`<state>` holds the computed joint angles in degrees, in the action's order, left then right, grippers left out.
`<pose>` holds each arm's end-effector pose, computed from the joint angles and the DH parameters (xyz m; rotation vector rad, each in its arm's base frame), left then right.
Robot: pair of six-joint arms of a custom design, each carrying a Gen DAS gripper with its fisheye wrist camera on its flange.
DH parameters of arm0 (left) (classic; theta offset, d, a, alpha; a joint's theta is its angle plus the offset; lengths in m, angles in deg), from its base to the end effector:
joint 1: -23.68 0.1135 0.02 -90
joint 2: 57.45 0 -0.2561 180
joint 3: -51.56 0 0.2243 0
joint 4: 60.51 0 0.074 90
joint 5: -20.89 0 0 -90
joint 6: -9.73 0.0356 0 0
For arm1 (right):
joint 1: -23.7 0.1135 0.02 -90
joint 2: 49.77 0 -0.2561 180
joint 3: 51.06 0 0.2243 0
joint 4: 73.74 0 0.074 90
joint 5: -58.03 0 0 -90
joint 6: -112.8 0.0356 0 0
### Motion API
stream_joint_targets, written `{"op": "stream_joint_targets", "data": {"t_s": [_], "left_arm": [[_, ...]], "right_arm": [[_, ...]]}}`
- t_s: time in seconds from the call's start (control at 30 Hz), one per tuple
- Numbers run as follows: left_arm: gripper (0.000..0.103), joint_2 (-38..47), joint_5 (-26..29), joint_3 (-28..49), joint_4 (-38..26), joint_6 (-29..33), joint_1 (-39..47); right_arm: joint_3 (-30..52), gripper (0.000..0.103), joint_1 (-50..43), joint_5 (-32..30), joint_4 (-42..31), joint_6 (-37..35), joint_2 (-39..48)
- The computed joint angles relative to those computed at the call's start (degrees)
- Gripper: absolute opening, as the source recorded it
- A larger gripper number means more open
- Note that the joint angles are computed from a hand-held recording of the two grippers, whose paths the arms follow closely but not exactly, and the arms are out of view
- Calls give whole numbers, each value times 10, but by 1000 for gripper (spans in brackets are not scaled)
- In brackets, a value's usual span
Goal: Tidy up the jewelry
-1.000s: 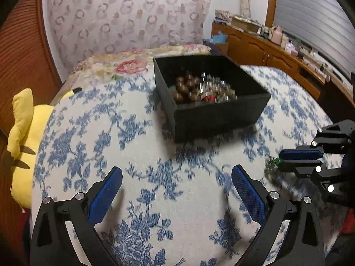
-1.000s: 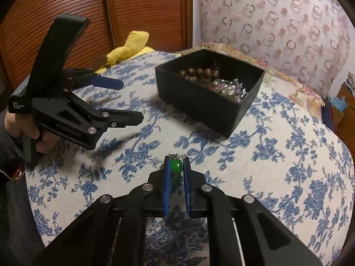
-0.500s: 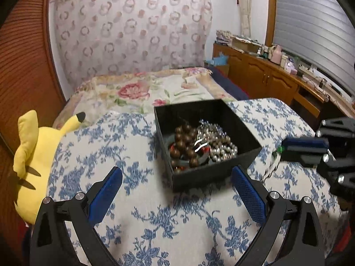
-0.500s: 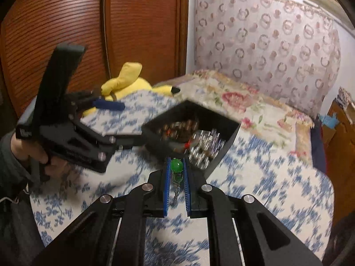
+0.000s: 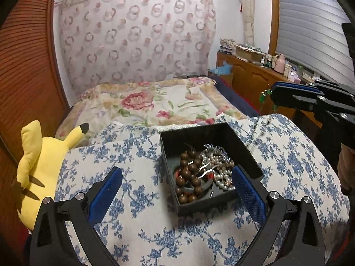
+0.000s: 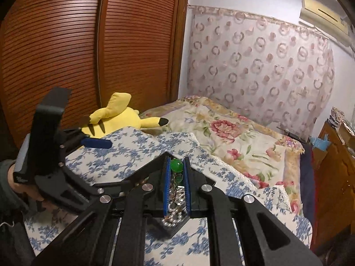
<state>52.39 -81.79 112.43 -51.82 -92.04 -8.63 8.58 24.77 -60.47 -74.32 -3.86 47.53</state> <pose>0.2891 -0.1736 0.1149 0.2878 2.2398 -0.1599 0.3124 0.0228 0.1653 -0.7706 2.0191 0.3008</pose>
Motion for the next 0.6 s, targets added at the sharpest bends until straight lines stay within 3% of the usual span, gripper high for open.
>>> {"op": "stream_joint_targets", "data": {"t_s": [0.33,0.4,0.47,0.6], "left_arm": [[95,14,-12,13,-3,-15,7],[95,11,-24,8,-4,-22,4],[95,3,-38,-4,0,-27,-1],[95,-15,-63,-28,-1,-41,-13]], "right_arm": [[57,14,21,29,4,32,85],[51,30,27,40,16,36,89],[38,40,29,51,34,47,88],[-6,50,23,56,68,69,74]]}}
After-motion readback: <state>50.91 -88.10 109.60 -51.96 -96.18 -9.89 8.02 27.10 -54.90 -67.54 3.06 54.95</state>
